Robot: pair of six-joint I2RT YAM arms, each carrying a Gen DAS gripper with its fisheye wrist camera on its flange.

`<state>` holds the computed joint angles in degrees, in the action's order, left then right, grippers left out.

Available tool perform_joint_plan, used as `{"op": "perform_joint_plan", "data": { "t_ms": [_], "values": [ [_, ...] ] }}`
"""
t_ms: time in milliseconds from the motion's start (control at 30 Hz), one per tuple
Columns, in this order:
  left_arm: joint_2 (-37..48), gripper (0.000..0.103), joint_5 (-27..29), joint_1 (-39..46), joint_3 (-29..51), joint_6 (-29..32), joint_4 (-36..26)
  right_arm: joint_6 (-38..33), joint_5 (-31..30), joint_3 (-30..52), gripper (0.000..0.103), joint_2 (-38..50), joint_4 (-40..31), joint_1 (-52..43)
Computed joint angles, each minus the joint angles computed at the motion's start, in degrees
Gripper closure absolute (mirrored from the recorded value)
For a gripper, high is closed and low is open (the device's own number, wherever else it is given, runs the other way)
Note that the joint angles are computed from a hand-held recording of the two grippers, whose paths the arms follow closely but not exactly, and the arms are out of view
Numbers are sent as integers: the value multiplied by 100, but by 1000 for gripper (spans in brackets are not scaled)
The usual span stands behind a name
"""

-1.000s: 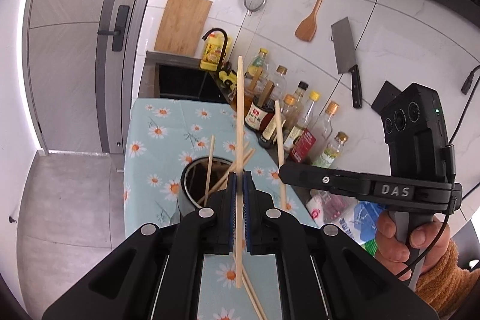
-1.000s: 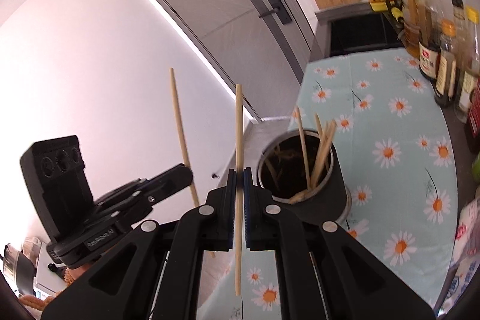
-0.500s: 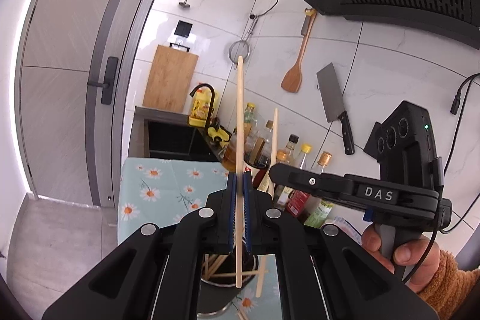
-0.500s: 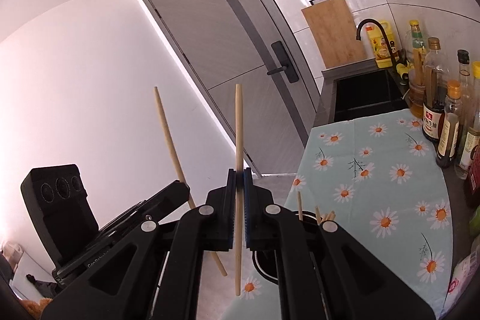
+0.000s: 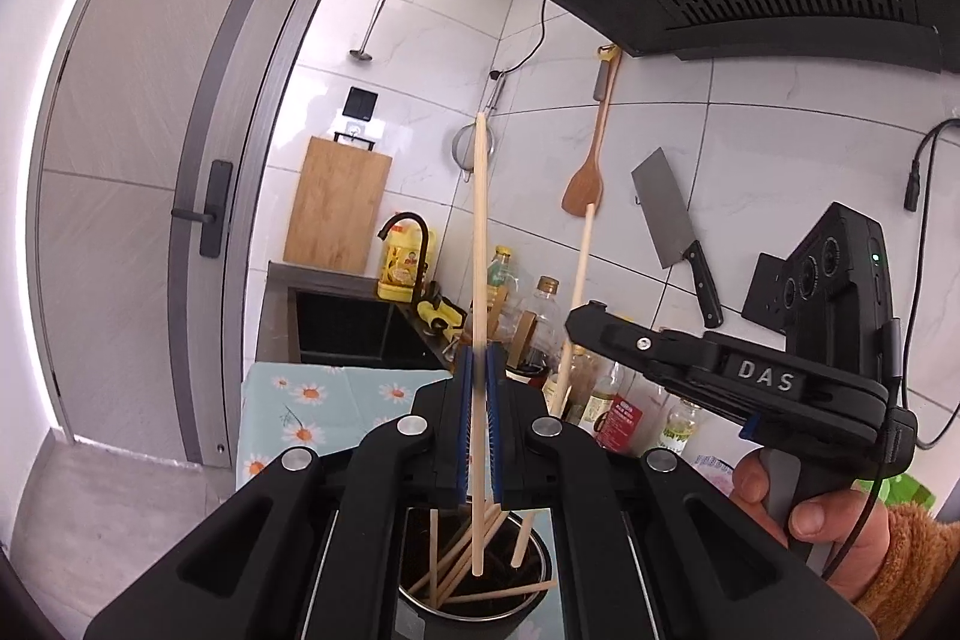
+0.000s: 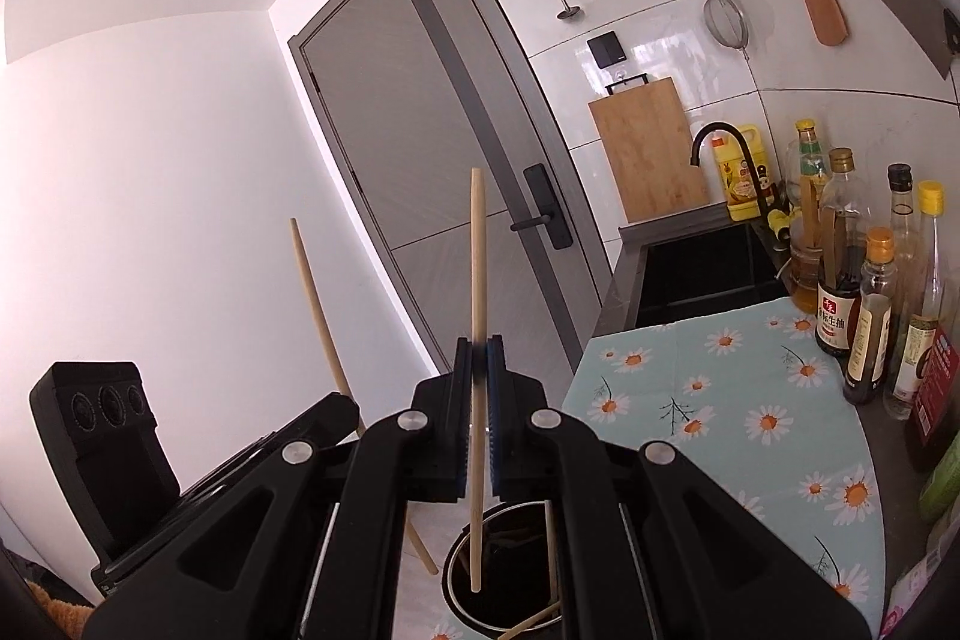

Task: Organize utensils
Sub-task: 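Open the right tool while the left tool opens, dropping chopsticks into the holder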

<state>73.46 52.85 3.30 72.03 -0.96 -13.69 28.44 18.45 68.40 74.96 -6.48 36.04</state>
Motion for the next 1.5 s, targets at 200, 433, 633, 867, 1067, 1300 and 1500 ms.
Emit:
{"op": "perform_joint_plan", "data": {
  "t_ms": [200,433,633,867,1067,1300,1500],
  "values": [
    [21,99,-246,-117,-262,47,285,-387,442,-11,97,242,90,160],
    [-70,99,-454,-227,-604,59,572,-400,370,-134,97,356,235,130],
    [-47,98,-634,-267,-650,125,508,-290,278,-199,94,370,193,87],
    [9,98,-588,-199,-535,185,282,-132,297,-281,64,258,174,86],
    [-10,68,-475,-98,-497,118,206,-31,353,-310,64,171,46,160],
    [-85,68,-296,67,-344,349,-371,255,641,-322,60,-161,-307,332],
    [-404,68,-99,350,-224,490,-872,680,854,-400,60,-727,-751,564]
  ]
}}
